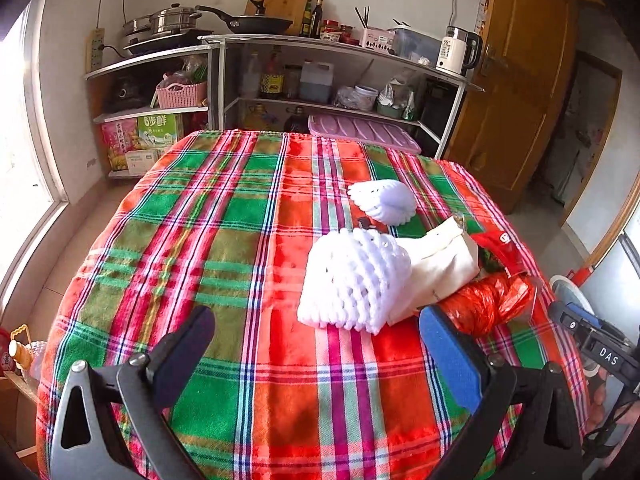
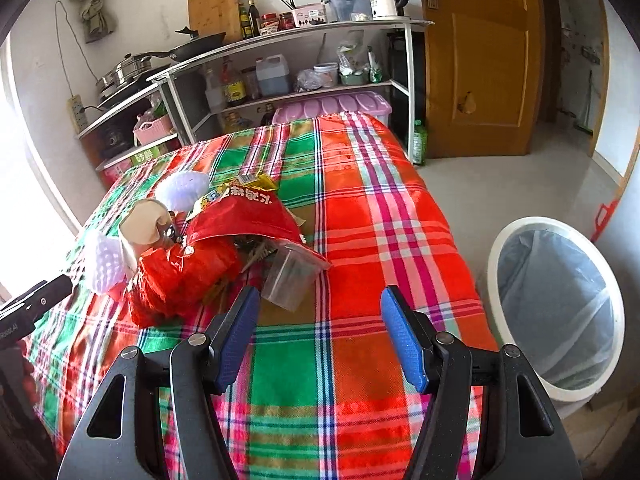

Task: Collect trash
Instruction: 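Grasp the clear plastic cup with the right tool while the left tool grasps a white foam net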

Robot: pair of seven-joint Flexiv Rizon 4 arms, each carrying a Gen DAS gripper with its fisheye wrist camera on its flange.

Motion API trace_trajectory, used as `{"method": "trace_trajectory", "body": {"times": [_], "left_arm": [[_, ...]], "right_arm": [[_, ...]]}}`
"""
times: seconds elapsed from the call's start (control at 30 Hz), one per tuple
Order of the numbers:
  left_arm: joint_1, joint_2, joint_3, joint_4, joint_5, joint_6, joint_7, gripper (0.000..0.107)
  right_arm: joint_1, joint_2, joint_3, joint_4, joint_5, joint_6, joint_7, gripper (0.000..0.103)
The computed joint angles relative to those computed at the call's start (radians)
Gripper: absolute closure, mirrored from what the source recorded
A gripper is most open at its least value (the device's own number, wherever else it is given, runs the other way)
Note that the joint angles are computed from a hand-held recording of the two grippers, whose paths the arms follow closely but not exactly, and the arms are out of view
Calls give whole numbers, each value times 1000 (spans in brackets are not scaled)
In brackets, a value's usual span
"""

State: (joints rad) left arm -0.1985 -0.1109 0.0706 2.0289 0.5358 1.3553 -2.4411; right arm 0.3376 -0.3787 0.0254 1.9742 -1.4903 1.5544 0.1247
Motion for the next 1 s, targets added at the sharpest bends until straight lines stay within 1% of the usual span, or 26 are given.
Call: {"method": "trace_trajectory", "body": {"times": [0.1,0.13,0.17,0.27,0.33,0.43,0.53,0.67,0.77,0.8,0.87,0.93,1.0], "left_arm": [[20,-34,-17,-10,-81,19,79,4],[22,-39,-17,-6,-106,23,100,4],[24,-48,-18,-5,-129,35,122,4],[6,-67,1,-21,-150,20,139,4],[6,-77,3,-19,-181,29,157,4],[9,-89,-2,-11,-242,38,211,11],[16,-102,-13,3,-310,56,268,17],[6,-115,-11,3,-355,62,318,26],[-6,-126,2,-7,-365,47,341,34],[-1,-128,-5,-4,-381,52,360,39],[-5,-131,-6,-3,-394,55,377,43],[0,-132,-17,4,-419,69,407,54],[-17,-134,-1,1,-413,70,401,58]], "right_arm": [[1,-31,35,-3,190,2,-132,39],[-8,-43,71,-6,285,-22,-202,39],[-6,-51,80,-10,329,-31,-232,39],[10,-64,78,-19,412,-34,-283,39],[21,-76,75,-27,467,-33,-310,39],[38,-89,66,-36,521,-21,-355,40],[41,-107,84,-56,587,-24,-422,42],[51,-132,99,-92,667,-57,-495,54],[81,-132,67,-92,699,-45,-509,60],[87,-132,62,-91,712,-41,-519,61],[102,-131,49,-91,735,-36,-539,69],[114,-129,40,-87,761,-35,-557,71],[136,-127,15,-80,777,-20,-568,71]]}}
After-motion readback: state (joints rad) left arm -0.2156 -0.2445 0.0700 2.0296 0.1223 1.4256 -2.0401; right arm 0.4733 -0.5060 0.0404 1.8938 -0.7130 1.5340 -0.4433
